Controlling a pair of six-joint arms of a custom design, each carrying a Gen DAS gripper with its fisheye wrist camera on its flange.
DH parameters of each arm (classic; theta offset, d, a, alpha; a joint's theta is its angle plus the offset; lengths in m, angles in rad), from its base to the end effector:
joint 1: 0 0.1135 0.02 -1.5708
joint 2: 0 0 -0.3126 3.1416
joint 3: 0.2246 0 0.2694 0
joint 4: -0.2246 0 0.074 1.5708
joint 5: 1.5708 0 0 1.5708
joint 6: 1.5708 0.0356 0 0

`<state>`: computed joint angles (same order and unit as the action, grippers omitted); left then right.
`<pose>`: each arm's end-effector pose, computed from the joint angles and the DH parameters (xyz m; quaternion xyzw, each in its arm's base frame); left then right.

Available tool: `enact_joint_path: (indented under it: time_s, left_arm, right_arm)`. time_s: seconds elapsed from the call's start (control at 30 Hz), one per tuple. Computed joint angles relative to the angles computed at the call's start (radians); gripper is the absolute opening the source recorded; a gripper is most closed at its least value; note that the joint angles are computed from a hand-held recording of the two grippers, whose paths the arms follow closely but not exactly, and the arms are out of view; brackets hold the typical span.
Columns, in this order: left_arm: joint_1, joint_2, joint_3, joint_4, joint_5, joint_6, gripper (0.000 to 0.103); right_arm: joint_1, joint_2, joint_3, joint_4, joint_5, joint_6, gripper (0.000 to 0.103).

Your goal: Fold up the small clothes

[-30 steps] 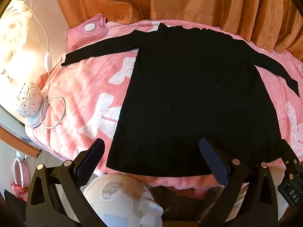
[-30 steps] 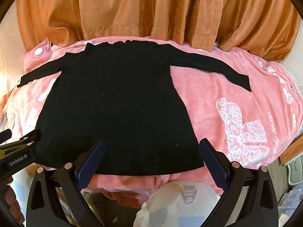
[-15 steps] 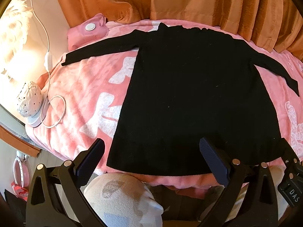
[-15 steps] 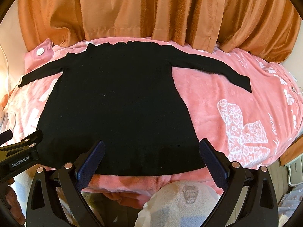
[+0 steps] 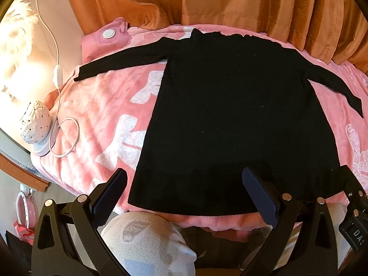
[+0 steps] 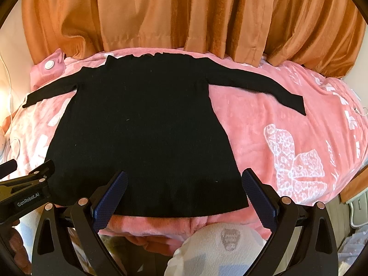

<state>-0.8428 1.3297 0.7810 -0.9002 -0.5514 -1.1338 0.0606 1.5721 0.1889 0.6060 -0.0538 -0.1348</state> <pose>0.1559 -0.1469 0.2277 -0.1557 0.9479 0.1005 0.2591 0.2059 0.0144 0.1024 -0.1003 0.9166 0.0105 0.3870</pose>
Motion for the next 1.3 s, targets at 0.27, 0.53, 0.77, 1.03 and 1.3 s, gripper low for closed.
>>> enact_joint_path:
  time_s: [0.27, 0.53, 0.77, 1.03, 1.3]
  left_arm:
    - [0.005, 0.000, 0.003, -0.001, 0.003, 0.004, 0.098]
    - [0.014, -0.002, 0.005, -0.003, 0.006, 0.010, 0.098]
    - [0.016, -0.005, 0.000, -0.002, 0.007, 0.009, 0.098]
    - [0.018, -0.007, -0.006, 0.004, 0.009, 0.010, 0.098]
    - [0.014, -0.012, -0.021, 0.014, 0.006, 0.012, 0.098]
  right_arm:
    - [-0.001, -0.019, 0.009, -0.028, -0.007, -0.004, 0.098]
    - [0.005, -0.022, 0.012, -0.033, -0.005, 0.000, 0.098]
    - [0.022, -0.018, 0.020, -0.043, 0.003, 0.010, 0.098]
    - [0.025, -0.012, 0.020, -0.038, 0.001, 0.013, 0.098]
    - [0.025, -0.005, 0.019, -0.031, -0.005, 0.016, 0.098]
